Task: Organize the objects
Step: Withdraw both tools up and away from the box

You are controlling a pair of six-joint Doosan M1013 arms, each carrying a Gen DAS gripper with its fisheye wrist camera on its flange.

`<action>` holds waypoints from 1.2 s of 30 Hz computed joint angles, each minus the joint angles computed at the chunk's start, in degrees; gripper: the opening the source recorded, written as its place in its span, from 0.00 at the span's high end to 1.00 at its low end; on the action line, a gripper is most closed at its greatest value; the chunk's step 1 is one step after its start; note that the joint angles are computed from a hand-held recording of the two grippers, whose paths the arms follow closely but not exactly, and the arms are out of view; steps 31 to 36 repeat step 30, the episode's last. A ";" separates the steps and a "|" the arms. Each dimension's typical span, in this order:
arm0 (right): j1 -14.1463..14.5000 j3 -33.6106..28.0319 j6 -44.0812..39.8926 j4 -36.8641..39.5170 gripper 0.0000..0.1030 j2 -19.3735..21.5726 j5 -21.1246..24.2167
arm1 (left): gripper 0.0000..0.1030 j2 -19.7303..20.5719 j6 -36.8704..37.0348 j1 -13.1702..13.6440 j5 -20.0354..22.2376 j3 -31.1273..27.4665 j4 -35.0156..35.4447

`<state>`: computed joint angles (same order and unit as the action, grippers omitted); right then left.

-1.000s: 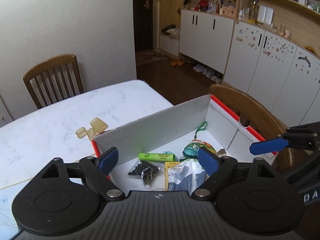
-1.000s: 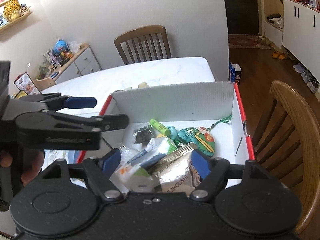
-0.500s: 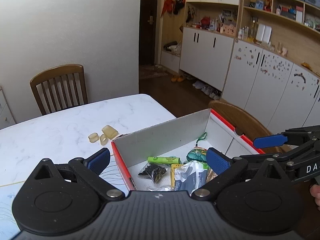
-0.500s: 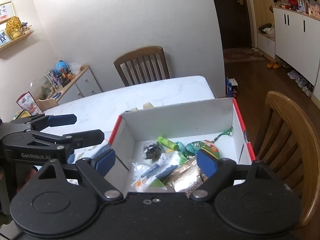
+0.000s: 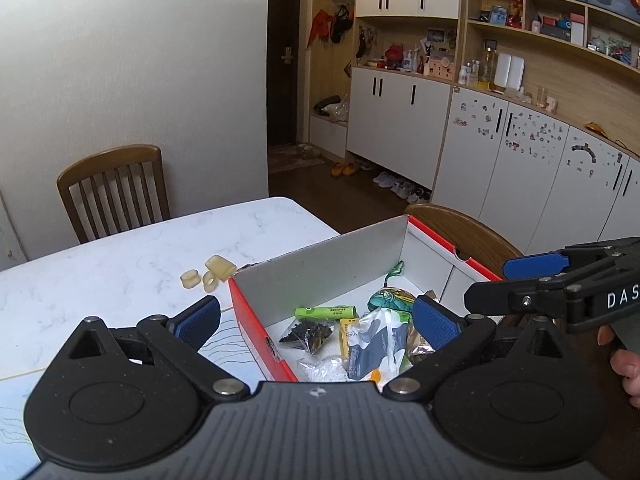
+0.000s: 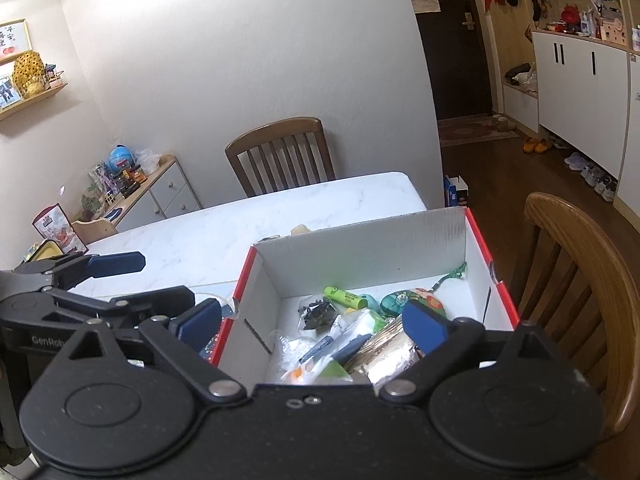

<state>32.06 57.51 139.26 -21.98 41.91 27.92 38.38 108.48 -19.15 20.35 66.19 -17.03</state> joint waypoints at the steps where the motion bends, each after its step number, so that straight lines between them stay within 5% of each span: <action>1: 0.10 0.30 0.83 -0.50 0.06 -0.14 -0.26 | 0.00 -0.24 -0.55 -0.04 -0.63 0.50 0.64; 12: 2.26 1.51 14.15 -13.73 0.06 -0.55 0.86 | 0.00 -1.22 5.46 0.90 -0.11 2.76 -5.73; 36: 4.00 -0.59 15.99 -13.32 0.06 0.52 5.67 | 0.00 -2.31 13.78 2.41 -0.46 5.24 -15.17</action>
